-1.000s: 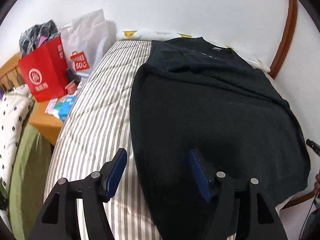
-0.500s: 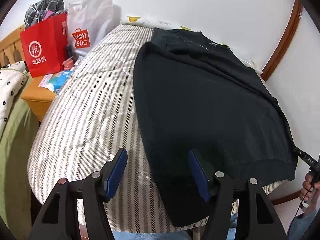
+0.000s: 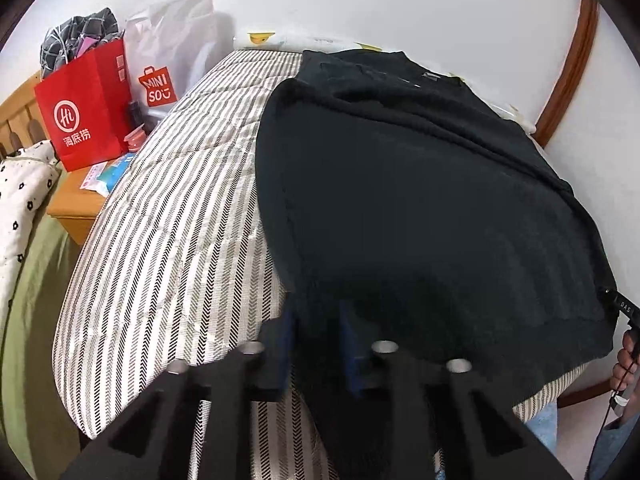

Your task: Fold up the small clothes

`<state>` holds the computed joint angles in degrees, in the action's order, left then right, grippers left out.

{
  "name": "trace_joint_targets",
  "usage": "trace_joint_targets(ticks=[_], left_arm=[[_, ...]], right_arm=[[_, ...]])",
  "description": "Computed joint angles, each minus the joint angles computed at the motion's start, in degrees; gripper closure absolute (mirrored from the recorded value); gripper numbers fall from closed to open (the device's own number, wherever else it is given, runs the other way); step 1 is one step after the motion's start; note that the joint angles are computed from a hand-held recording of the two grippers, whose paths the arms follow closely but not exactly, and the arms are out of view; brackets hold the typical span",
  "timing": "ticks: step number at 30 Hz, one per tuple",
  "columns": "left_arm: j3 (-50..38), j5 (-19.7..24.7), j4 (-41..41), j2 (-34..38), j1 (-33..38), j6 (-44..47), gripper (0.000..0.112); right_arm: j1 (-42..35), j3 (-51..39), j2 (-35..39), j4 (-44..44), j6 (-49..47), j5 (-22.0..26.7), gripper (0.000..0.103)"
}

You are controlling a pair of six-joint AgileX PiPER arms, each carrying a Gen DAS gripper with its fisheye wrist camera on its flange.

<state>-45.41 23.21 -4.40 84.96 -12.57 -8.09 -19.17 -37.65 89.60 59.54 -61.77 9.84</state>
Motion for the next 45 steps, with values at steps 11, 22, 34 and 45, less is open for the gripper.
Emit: trace_joint_targets(ticks=[11,22,34,45], left_arm=[[1.45,3.87,-16.84,-7.28,5.28,15.25,0.106],[2.52,9.13,-23.1,-16.48,7.77,21.26,0.106],[-11.89,8.65,-19.35,-6.81,5.75,15.46,0.106],[-29.02,6.33,-7.0,7.54,4.12,4.33,0.106]], right_arm=[[-6.55,0.7,-5.04,6.77,-10.1,7.83,0.095],[-15.82,3.17,-14.93,5.96,-12.44,19.44,0.095],[-9.84,-8.62,-11.33,1.84,-3.09,18.35,0.095],[-3.36,-27.89,2.1,-6.97,11.67,14.83,0.095]])
